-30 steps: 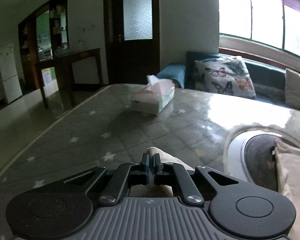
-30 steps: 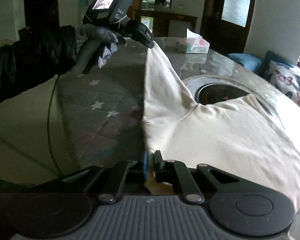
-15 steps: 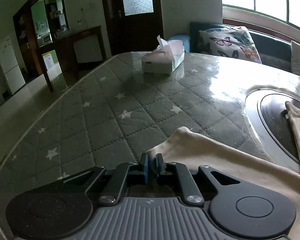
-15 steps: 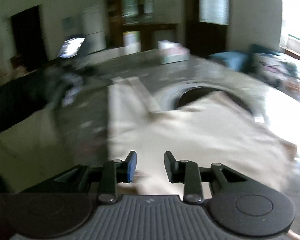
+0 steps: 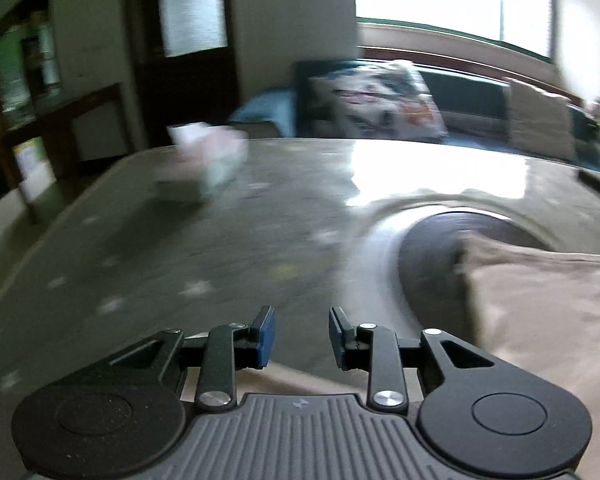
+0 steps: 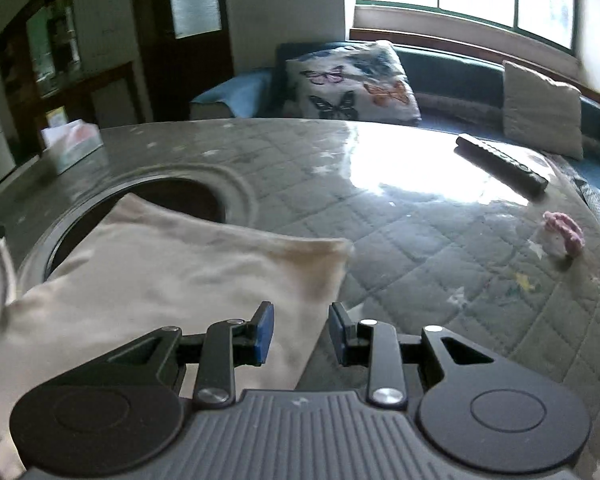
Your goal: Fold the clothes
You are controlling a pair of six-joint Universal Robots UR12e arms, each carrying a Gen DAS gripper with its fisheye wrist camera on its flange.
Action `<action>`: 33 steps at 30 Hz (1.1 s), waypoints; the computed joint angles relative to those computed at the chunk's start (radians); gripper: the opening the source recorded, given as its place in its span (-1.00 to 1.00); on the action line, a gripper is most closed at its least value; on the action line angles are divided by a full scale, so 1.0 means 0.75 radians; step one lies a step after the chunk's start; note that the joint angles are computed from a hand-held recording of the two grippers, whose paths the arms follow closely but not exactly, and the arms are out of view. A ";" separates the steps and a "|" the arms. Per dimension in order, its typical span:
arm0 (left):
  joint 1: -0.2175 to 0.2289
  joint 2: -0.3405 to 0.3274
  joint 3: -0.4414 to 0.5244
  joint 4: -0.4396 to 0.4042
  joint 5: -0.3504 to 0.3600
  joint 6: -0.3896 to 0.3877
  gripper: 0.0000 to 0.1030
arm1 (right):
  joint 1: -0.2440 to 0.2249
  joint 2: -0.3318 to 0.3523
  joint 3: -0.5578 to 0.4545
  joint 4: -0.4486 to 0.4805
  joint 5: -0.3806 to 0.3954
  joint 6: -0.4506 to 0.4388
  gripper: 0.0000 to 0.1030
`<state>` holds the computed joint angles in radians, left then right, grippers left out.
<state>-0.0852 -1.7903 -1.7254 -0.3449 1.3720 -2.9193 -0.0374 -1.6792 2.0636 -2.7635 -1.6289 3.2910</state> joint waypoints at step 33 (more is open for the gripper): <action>-0.172 -0.249 0.243 -0.024 -0.048 0.129 -0.83 | -0.035 0.150 -0.107 -0.016 -0.039 -0.052 -0.85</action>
<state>-0.2144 -1.9767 -1.5430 -0.3626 1.3358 -2.8226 -0.0633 -1.5668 1.9830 -2.7754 -1.6580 3.2517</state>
